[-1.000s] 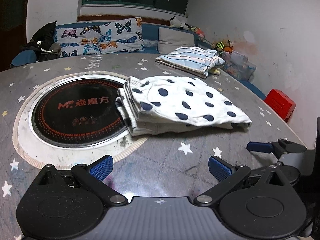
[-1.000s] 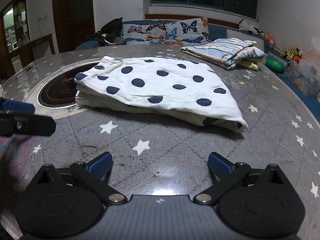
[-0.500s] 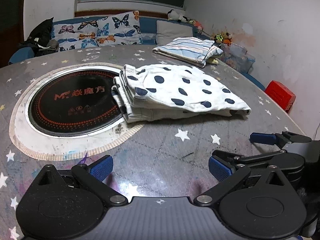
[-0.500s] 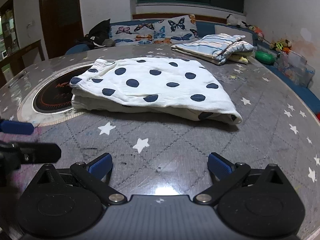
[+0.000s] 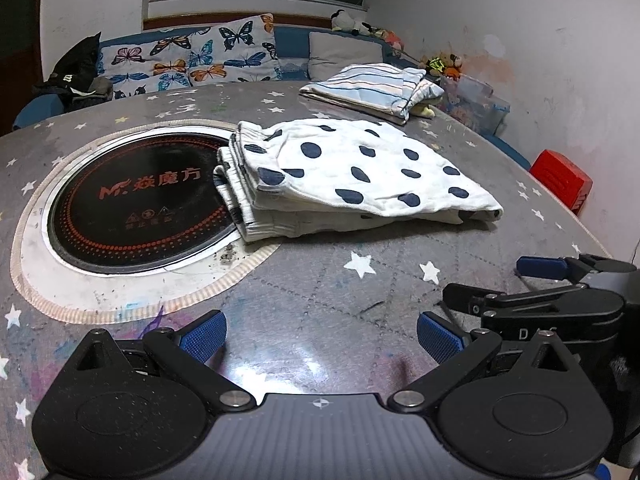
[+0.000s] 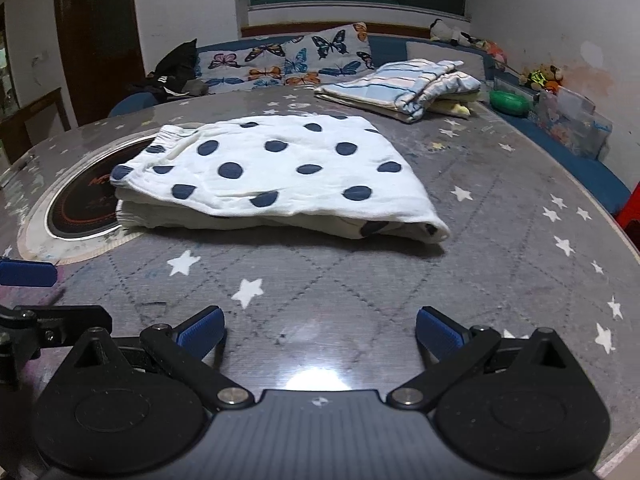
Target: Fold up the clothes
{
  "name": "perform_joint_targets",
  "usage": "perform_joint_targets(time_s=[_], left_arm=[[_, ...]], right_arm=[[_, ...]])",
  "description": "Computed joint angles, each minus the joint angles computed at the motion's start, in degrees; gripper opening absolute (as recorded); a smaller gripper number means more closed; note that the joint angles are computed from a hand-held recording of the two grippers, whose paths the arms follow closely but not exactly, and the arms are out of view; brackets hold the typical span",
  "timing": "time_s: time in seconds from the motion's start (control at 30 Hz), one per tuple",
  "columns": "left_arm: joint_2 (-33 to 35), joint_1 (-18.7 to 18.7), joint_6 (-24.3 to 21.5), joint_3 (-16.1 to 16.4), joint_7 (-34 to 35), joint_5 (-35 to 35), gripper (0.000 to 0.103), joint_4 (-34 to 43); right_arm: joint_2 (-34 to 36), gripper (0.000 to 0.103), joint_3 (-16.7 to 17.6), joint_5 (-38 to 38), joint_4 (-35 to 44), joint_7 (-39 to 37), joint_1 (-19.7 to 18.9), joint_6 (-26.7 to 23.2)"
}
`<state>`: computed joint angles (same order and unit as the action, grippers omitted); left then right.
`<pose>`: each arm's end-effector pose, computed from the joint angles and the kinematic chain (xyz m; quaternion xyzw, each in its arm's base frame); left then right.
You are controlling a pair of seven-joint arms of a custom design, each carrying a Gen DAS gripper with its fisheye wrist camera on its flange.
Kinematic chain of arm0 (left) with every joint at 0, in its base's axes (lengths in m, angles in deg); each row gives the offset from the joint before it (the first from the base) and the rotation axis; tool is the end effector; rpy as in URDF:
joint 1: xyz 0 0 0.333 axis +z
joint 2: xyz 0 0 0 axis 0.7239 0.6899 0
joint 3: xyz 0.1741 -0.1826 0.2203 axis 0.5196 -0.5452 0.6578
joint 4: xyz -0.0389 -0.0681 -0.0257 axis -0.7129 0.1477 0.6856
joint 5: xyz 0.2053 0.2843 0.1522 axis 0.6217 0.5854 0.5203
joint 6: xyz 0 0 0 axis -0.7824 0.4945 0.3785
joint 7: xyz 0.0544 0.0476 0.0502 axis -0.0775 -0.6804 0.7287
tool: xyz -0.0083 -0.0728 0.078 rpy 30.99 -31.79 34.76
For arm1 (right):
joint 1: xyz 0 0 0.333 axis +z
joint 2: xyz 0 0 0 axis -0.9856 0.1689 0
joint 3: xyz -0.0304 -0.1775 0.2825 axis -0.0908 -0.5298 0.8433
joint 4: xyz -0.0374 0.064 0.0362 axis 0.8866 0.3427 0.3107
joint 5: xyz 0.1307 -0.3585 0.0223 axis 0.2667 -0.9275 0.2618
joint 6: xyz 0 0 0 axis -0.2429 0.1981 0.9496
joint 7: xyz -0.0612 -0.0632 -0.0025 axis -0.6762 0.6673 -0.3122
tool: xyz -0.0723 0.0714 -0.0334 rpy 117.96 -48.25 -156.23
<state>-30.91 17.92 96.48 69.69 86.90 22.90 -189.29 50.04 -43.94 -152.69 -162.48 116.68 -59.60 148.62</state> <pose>0.5778 -0.2574 0.3940 -0.5841 0.7150 -0.3398 0.1792 0.5748 0.2083 0.3715 -0.6694 0.6318 -0.2556 0.2956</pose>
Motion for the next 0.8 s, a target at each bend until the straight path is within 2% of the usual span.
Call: perform_joint_targets(time_s=[0.23,0.5,0.8], left_arm=[[0.6,-1.6,-0.9,2.0,-1.4,1.5,0.103,1.0],[1.3,0.3,-1.0,-0.1,-0.5,2.3,0.103,2.0],[2.2,0.8,-1.5,-0.7,-0.1,2.0,0.103,3.6]], right_arm=[[0.3,0.103,-0.3,-0.1,0.5,0.2,-0.1,-0.8],[0.8,0.103,0.1,-0.6,1.7,0.2,-0.6,-2.0],[1.3,0.103,-0.1,-1.8,2.9,1.3,-0.4,-2.2]])
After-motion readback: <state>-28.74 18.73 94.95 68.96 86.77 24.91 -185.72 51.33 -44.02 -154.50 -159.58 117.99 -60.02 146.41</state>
